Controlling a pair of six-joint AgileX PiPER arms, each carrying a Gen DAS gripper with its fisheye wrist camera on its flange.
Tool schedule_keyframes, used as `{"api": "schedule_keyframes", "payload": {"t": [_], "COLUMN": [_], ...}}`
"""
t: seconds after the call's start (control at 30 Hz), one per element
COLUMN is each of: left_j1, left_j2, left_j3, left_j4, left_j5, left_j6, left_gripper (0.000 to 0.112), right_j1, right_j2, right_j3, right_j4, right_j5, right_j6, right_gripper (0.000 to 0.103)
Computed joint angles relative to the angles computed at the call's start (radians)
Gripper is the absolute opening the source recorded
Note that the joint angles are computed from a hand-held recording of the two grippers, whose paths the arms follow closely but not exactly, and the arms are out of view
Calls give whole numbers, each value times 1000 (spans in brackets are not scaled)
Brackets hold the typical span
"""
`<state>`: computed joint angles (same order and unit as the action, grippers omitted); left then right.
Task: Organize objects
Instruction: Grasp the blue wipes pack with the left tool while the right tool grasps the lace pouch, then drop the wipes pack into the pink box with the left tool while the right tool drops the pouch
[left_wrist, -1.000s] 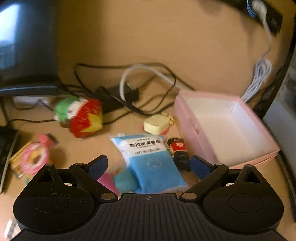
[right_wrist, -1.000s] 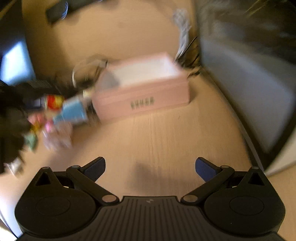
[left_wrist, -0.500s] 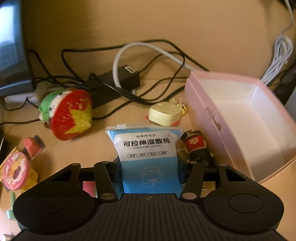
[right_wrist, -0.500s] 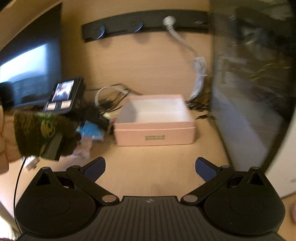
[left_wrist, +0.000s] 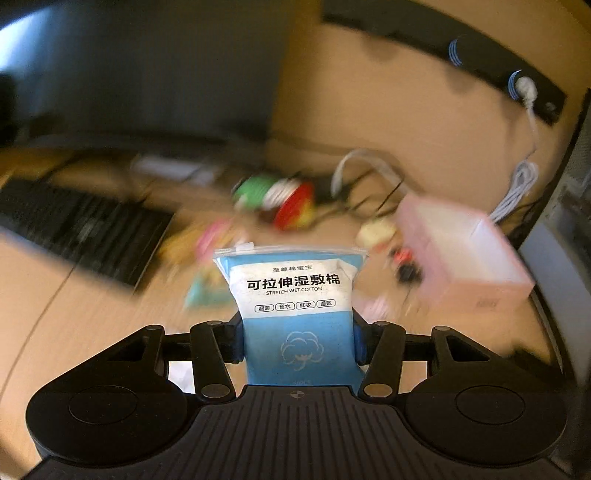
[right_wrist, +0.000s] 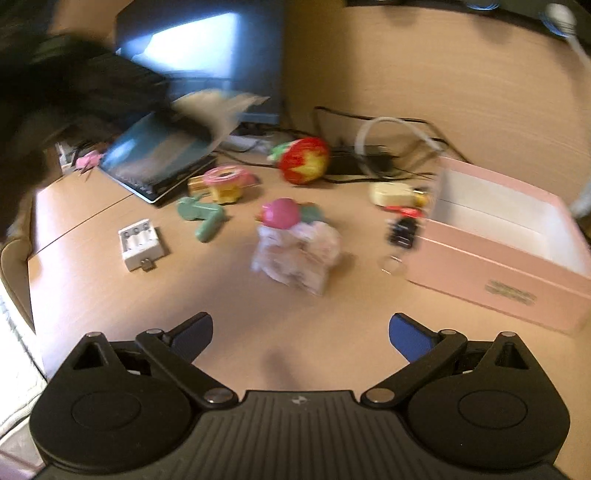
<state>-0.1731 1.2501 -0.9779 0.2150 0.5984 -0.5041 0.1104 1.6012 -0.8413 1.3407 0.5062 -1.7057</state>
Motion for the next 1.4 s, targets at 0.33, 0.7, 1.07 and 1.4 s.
{"api": "schedule_keyframes", "payload": {"t": [0.33, 0.7, 1.07, 1.4], "left_j1": [99, 214, -15, -232], "left_j2": [-223, -147, 88, 493], "left_j3": [199, 188, 16, -535], "left_j4": [-55, -375, -645, -448], "left_j5": [97, 78, 15, -113], "left_j6": [-23, 447, 706, 507], "left_gripper": [55, 55, 55, 56], "right_j1": [197, 213, -85, -467], "right_j2": [236, 202, -240, -380], "right_j3": [-244, -221, 86, 74], "right_j4": [39, -117, -401, -326], "right_j5": [-206, -236, -147, 96], "right_j6": [78, 292, 603, 468], "right_gripper": [86, 46, 46, 46]}}
